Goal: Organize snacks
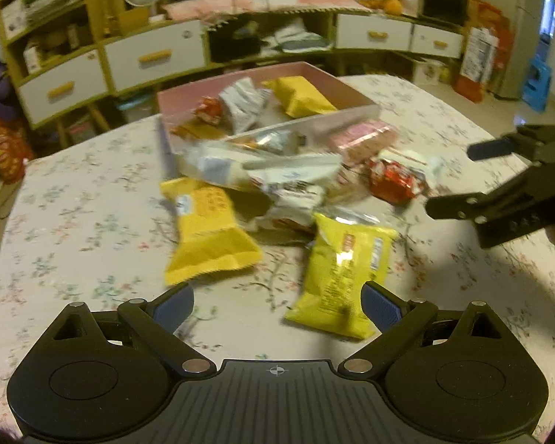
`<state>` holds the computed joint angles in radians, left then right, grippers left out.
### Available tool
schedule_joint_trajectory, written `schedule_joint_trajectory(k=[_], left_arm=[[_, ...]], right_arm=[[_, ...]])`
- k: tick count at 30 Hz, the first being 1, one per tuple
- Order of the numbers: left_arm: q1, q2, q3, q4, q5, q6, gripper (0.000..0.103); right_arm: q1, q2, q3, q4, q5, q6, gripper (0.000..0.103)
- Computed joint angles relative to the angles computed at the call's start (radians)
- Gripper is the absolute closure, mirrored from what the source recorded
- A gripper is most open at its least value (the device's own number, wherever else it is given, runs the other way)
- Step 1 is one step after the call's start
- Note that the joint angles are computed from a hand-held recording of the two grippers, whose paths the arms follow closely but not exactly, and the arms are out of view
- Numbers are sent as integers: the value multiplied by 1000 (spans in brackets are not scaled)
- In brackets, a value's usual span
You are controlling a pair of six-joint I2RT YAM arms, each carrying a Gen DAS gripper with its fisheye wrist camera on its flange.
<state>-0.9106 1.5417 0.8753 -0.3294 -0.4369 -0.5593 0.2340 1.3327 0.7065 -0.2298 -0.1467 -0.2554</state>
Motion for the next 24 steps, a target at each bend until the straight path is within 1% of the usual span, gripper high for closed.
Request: schedule_joint_trajectory(k=[2,5,6,7,8,10,11,14,16,17,19,21,22,23,24], left_arm=[[1,14,-1,21,17,0,5],[7,23,-11,61,56,-9,5],[9,27,-15,78,73,-12,5],[10,32,-16,90,83,-15,7],[9,37,-17,104,92,-16,7],[8,53,-7,118,100,-10,7],[7,58,-6,127,104,-6,7],[9,84,7,148,122,5,13],[15,103,21,152,136,12,19],[16,112,27,153,142,14,21],[19,125,35,150,149,18,29],[20,139,46,142,148,15,35],[23,145,49,140,150,14,39],[24,150,51,139,150,11,40],[25,153,51,141,149,9,41]], right_arm=[[-17,8,-4,12,-38,-20,1],[-60,23,7,3,-157,-54,6],[-70,28,11,-1,-188,-56,9],[-71,33,15,-1,-199,-53,14],[-71,38,18,0,-206,-49,16],[-65,50,26,5,-211,-44,26],[-62,57,29,13,-211,-42,28],[-47,90,44,27,-200,-38,34],[-38,119,62,23,-185,-37,39],[-36,128,66,24,-178,-40,39],[-28,132,61,40,-158,-49,39],[-25,138,62,49,-151,-53,40],[-24,141,65,49,-149,-50,42],[-23,140,66,51,-145,-46,44],[-22,138,66,55,-145,-44,50]])
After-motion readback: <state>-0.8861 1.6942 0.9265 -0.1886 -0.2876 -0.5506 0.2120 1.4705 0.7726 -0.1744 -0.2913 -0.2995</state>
